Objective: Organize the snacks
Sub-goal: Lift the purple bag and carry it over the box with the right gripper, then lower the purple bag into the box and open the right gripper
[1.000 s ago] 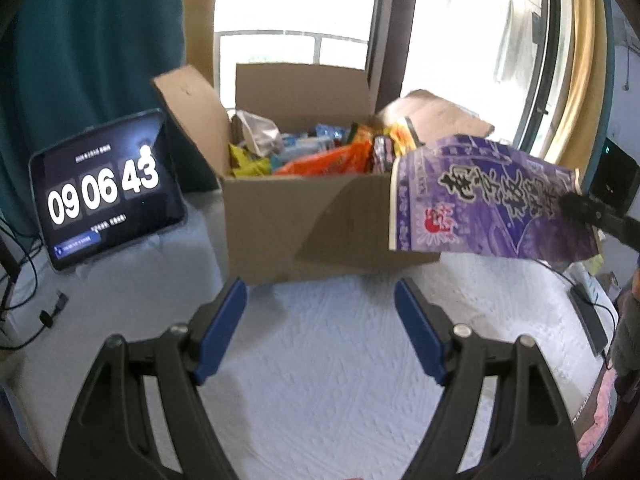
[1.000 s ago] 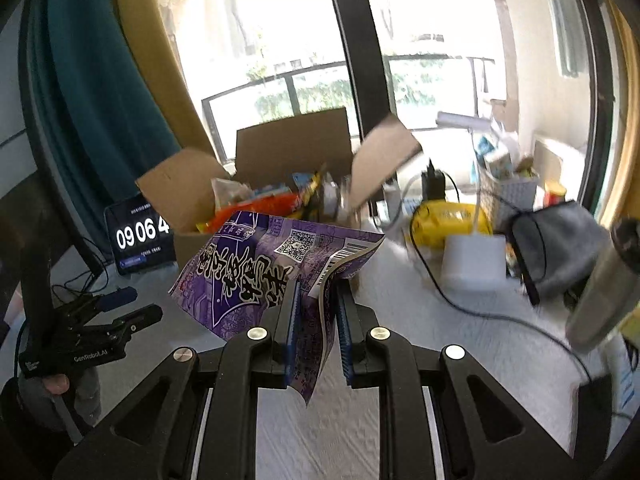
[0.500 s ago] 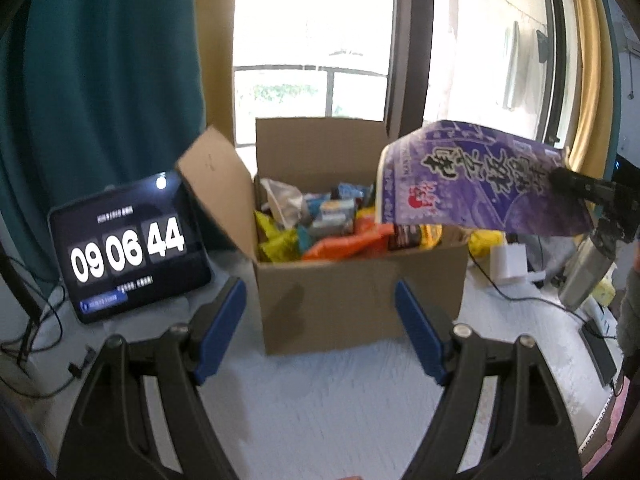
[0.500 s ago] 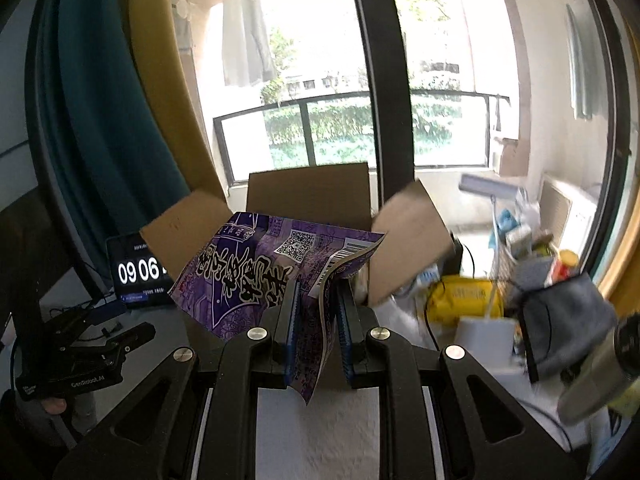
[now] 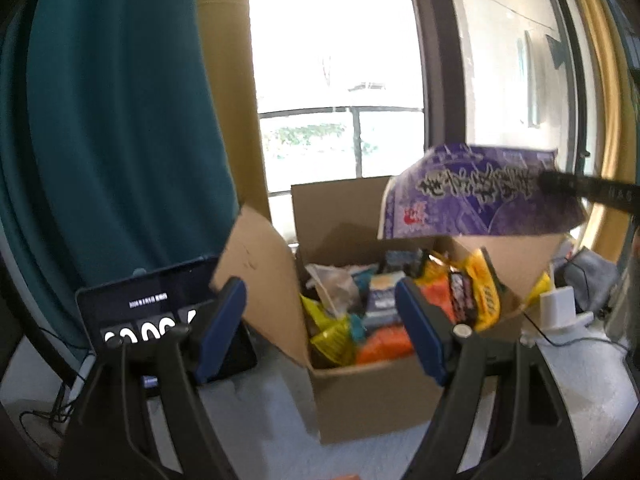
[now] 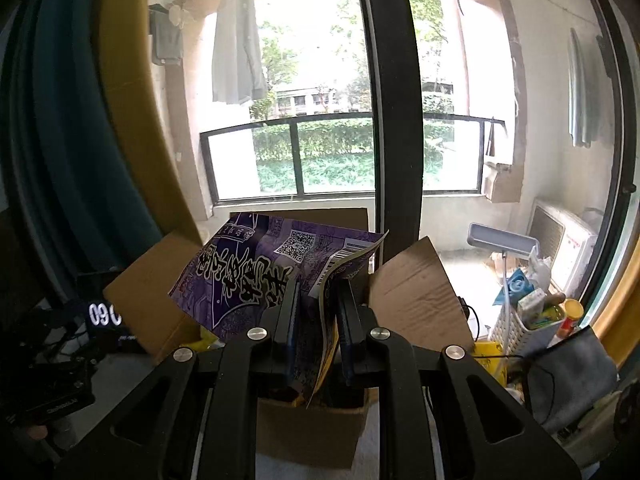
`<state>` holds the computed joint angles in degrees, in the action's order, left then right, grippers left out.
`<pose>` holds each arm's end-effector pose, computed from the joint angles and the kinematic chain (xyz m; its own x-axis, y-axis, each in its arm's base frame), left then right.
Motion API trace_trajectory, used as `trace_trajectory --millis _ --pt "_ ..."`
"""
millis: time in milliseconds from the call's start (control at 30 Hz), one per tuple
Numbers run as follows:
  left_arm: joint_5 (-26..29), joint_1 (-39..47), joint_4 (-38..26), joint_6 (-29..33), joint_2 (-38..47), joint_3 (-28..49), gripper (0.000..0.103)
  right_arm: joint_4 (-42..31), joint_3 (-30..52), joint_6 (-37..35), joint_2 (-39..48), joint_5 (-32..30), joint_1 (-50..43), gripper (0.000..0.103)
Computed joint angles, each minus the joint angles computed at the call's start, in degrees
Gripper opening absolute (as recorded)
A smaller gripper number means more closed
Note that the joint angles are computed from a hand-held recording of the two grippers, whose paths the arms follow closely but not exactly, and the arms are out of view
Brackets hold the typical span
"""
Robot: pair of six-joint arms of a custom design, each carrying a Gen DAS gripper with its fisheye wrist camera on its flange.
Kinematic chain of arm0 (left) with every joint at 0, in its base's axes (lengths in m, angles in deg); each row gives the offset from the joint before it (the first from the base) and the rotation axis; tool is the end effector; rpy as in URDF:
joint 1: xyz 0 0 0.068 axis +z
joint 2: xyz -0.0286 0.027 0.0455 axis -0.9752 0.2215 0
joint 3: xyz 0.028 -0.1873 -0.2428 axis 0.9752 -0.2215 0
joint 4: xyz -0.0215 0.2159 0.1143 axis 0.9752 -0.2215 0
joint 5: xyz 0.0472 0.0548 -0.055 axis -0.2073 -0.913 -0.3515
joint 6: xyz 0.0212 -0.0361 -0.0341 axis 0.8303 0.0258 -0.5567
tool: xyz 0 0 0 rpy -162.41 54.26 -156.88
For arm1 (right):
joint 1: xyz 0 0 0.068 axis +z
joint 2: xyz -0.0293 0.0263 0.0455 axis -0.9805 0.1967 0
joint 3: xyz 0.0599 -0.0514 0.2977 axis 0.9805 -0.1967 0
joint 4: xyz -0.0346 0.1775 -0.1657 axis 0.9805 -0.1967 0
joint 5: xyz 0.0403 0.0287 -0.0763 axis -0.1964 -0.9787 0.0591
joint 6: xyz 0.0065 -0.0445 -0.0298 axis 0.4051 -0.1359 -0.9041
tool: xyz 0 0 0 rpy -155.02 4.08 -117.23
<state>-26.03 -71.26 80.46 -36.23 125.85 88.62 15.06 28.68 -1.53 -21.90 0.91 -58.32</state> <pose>0.2546 0.0099 0.3186 -0.3304 0.2184 -0.9182 0.4312 0.9003 0.0590 0.1941 0.0553 0.3499 -0.4055 0.1142 -0.9069 0.1697 0.9843 0.0481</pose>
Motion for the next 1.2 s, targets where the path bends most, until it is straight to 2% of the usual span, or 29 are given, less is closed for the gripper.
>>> trace_trajectory --millis 200,400,500,633,733,800,867,933,1200 --pt "-2.50 -1.28 2.21 -4.30 7.03 4.41 0.078 4.90 1.91 -0.05 8.11 -3.33 -4.81 0.019" --pt "-3.57 -2.38 0.99 -5.29 13.49 7.66 0.078 8.56 4.38 1.72 17.82 -8.45 -8.76 0.019" --pt "-3.11 -2.56 2.73 -5.30 14.68 7.16 0.078 9.94 6.19 2.66 23.63 -10.62 -10.10 0.019" --pt "-3.14 -3.59 2.67 -4.74 15.40 7.78 0.078 8.51 10.21 3.73 30.56 -12.85 -10.92 0.020" --pt "-3.21 -4.02 2.30 -5.15 15.46 8.02 0.078 4.63 14.76 4.74 35.95 -12.84 -11.13 0.020" --pt "-3.24 -4.28 1.90 -5.05 15.24 8.13 0.078 2.37 17.00 4.97 38.28 -10.62 -10.53 0.024" --pt "-3.39 -4.39 1.93 -4.93 14.71 7.79 0.078 2.50 17.07 4.72 38.51 -8.73 -9.94 0.034" --pt "-3.41 -4.51 1.50 -4.97 14.18 7.53 0.078 2.50 16.56 4.80 37.82 -7.47 -9.22 0.038" --pt "-3.05 -4.00 0.06 -5.63 10.95 5.71 0.078 3.39 10.64 3.98 29.81 -6.66 -8.44 0.039"
